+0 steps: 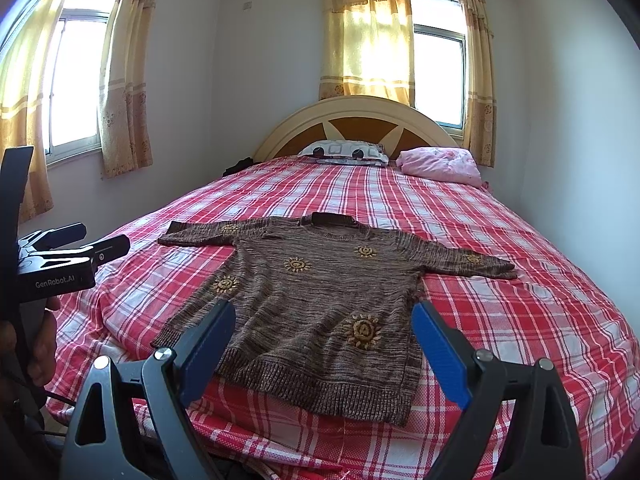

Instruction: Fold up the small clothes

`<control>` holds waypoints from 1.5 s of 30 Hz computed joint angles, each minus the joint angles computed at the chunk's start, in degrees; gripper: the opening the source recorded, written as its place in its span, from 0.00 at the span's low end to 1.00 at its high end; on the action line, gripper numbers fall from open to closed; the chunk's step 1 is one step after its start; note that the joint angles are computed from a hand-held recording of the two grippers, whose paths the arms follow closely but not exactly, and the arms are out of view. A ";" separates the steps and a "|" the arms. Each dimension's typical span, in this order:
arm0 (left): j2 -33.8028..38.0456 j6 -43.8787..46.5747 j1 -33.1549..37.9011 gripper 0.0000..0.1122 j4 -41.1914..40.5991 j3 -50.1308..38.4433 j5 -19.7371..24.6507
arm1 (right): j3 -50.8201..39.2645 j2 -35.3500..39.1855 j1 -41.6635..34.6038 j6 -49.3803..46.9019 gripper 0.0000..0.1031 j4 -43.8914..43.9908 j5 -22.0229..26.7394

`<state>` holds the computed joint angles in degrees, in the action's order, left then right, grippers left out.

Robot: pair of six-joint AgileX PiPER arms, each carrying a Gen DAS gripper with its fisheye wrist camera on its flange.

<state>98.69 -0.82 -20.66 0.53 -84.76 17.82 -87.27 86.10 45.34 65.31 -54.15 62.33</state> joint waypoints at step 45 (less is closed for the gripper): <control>28.73 -5.32 -1.66 0.92 11.73 -38.04 18.18 | 0.28 7.57 -24.28 -15.92 0.88 17.66 -15.22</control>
<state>127.42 -6.14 -22.32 12.26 -122.80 36.00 -86.99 93.66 21.06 49.39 -36.49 47.11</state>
